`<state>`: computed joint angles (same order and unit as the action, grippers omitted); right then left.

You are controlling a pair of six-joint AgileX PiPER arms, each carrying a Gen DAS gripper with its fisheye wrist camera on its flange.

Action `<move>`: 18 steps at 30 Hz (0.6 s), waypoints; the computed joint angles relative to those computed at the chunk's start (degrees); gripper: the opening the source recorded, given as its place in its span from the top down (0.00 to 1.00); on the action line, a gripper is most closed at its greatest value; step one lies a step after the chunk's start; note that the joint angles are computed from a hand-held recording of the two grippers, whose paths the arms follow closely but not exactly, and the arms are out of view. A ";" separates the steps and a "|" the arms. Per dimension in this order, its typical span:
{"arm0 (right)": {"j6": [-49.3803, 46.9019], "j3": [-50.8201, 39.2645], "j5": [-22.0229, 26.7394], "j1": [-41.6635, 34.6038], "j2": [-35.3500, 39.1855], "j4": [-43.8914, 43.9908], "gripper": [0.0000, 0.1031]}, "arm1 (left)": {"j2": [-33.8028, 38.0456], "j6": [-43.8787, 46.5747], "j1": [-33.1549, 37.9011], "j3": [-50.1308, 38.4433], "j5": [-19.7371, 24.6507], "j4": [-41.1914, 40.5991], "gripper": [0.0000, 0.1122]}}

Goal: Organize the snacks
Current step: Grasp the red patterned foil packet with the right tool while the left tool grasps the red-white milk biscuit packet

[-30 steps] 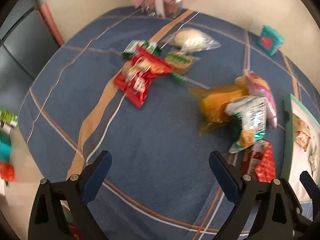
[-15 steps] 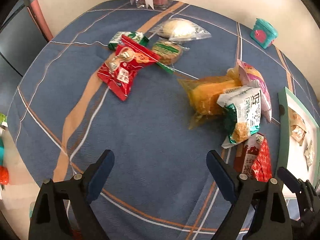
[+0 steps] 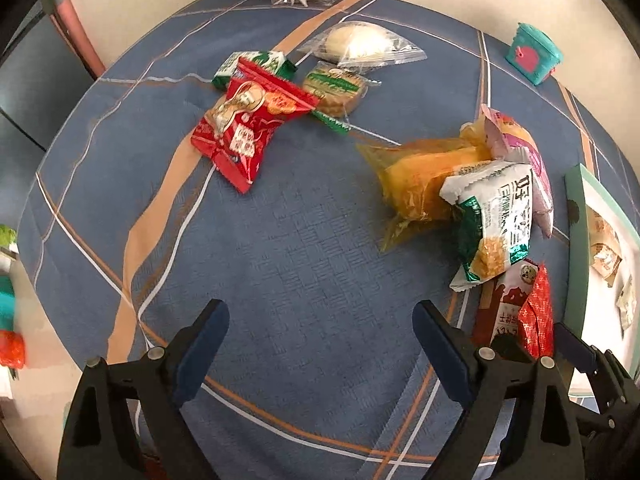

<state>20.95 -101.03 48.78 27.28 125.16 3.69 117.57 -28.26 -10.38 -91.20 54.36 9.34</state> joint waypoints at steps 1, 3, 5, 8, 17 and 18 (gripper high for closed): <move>-0.64 0.16 0.11 -0.43 0.00 1.68 0.21 | 0.23 0.02 -0.28 -0.50 0.27 0.28 0.17; -0.88 0.21 0.40 -0.52 -0.02 2.36 0.21 | 0.84 -0.12 -0.88 -1.72 0.97 0.66 0.17; -1.23 0.24 1.08 -0.50 -0.17 2.74 0.21 | 1.15 -0.17 -1.23 -2.46 1.39 0.76 0.17; -1.58 0.66 1.82 -0.58 -0.40 4.06 0.21 | 1.80 -0.81 -1.91 -3.84 3.02 0.68 0.17; -2.34 3.90 1.21 -0.71 -2.81 5.89 0.33 | 2.00 0.27 -0.74 -3.58 2.66 -0.86 0.17; -2.31 4.25 1.17 -0.76 -3.02 6.02 0.35 | 1.96 0.31 -0.75 -3.55 2.64 -1.04 0.17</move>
